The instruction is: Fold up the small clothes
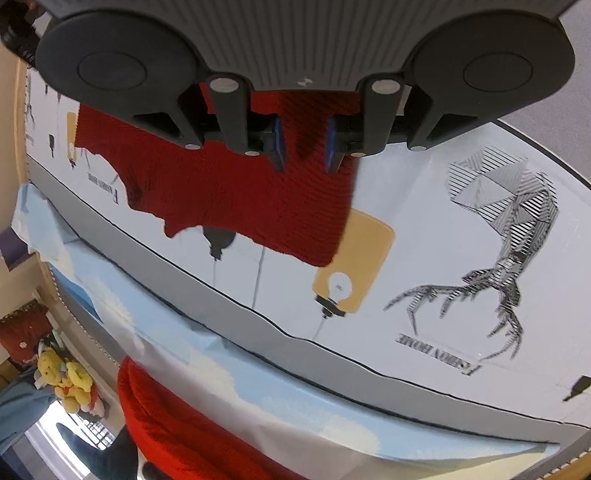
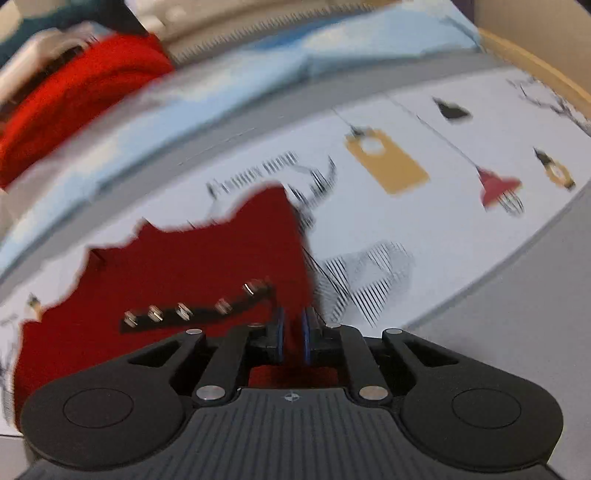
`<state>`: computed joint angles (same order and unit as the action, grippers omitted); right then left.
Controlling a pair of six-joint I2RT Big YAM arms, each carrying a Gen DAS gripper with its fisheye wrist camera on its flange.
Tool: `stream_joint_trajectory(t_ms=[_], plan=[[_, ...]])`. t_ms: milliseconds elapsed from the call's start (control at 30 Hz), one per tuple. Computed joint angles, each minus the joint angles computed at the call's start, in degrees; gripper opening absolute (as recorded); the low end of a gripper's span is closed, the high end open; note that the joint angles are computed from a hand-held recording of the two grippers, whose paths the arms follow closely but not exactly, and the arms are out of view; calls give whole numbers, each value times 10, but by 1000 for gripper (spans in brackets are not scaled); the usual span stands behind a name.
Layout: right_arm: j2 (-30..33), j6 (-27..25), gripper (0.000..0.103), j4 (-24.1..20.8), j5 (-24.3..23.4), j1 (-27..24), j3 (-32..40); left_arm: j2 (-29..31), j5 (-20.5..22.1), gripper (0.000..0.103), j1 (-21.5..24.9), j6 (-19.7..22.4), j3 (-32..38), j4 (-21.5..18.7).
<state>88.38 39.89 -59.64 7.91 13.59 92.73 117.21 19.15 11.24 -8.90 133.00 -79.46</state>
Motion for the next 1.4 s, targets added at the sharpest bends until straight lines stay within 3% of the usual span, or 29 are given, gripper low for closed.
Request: stream_joint_trajectory(t_ms=[67, 133, 167, 200, 233, 300, 467, 567, 633, 700, 900, 1000, 1033, 1167, 1400], plan=[[-15, -33, 22, 53, -6, 4, -16, -2, 20, 23, 0, 1, -12, 3], [-18, -48, 36, 85, -47, 1, -25, -3, 23, 21, -2, 17, -39, 16], [-12, -40, 42, 82, -86, -5, -23, 3, -4, 8, -6, 36, -47, 11], [-5, -27, 42, 67, -114, -10, -22, 5, -35, 2, -9, 43, -60, 13], [6, -19, 42, 43, -127, -11, -14, -1, -40, 2, -7, 38, -80, 30], [29, -11, 41, -17, -114, -14, 2, 5, -39, 2, -8, 26, -52, 6], [35, -2, 41, -13, -109, -18, 12, 1, 15, 8, -11, 72, -7, -19], [29, -8, 41, -10, -97, -16, 6, 20, -21, 8, -19, 130, 2, -67], [27, 15, 41, -26, -107, -21, 1, 7, -26, 8, -18, 148, -32, -46], [23, 35, 41, -37, -100, -25, 2, 0, -24, 9, -17, 159, -24, -51], [-24, 25, 42, -7, -59, -22, -6, -93, -5, 10, -3, 184, -101, 49], [-54, 1, 42, 5, -41, -19, -14, -152, -20, 23, 9, 179, -152, 89], [-67, -2, 42, 3, -36, -18, -17, -173, -17, 28, 13, 179, -167, 94], [-154, -16, 43, 14, -22, -11, -49, -249, -11, 28, 35, 205, -218, 98], [-291, -53, 43, -43, -22, 5, -75, -431, 43, 28, 112, 288, -382, 75]])
